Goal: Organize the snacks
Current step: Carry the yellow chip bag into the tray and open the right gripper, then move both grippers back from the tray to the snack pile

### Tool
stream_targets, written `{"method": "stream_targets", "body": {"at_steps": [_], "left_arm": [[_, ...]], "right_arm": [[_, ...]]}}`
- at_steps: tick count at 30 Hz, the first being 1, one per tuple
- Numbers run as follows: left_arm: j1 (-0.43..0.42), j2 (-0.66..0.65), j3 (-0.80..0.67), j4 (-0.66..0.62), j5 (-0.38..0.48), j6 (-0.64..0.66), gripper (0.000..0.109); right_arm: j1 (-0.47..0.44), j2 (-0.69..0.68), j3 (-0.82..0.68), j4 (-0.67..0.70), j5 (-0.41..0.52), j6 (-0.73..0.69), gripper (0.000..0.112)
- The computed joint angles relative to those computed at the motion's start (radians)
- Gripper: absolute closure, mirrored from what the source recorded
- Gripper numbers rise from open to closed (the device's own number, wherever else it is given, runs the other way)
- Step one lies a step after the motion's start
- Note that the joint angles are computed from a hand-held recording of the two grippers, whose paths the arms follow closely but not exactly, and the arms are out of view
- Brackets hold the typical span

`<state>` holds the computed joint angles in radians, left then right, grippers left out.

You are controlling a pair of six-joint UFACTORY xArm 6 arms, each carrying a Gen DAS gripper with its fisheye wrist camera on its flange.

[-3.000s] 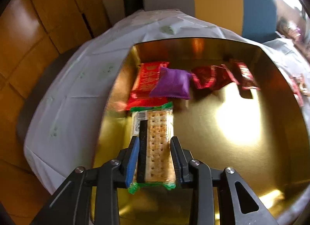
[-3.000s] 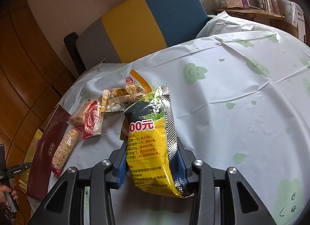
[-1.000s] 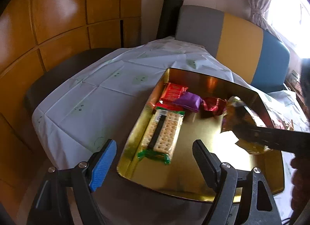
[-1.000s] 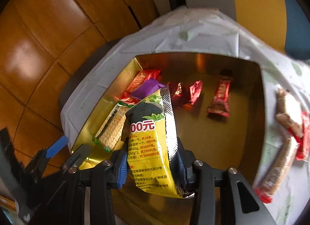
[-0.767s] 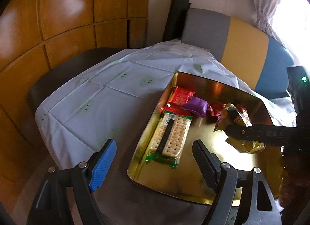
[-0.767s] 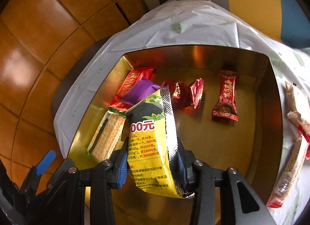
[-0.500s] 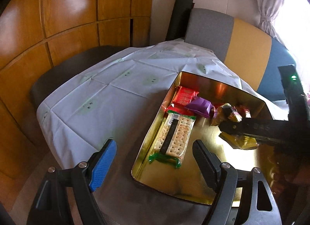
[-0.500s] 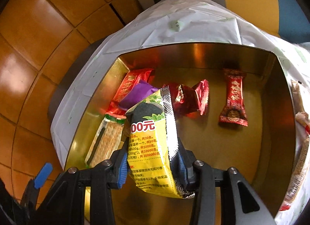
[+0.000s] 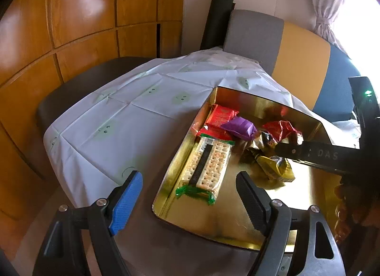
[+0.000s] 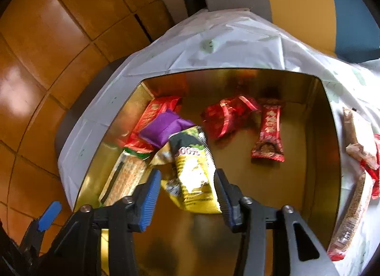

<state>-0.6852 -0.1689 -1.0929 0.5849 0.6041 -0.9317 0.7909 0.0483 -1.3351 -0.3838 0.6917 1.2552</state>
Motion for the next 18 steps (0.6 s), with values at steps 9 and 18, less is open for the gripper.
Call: {"method": "stream_targets", "body": {"at_steps": [9,18], "left_arm": [[-0.015,-0.003,-0.003,-0.001,0.008,0.009,0.027],[-0.049,-0.011,0.004,-0.032,0.001,0.027,0.023]], "right_arm": [[0.01,-0.009,0.033,0.043,-0.128,-0.034,0.07],[0.081,-0.216,0.151,-0.256,0.036,0.157,0.07]]}}
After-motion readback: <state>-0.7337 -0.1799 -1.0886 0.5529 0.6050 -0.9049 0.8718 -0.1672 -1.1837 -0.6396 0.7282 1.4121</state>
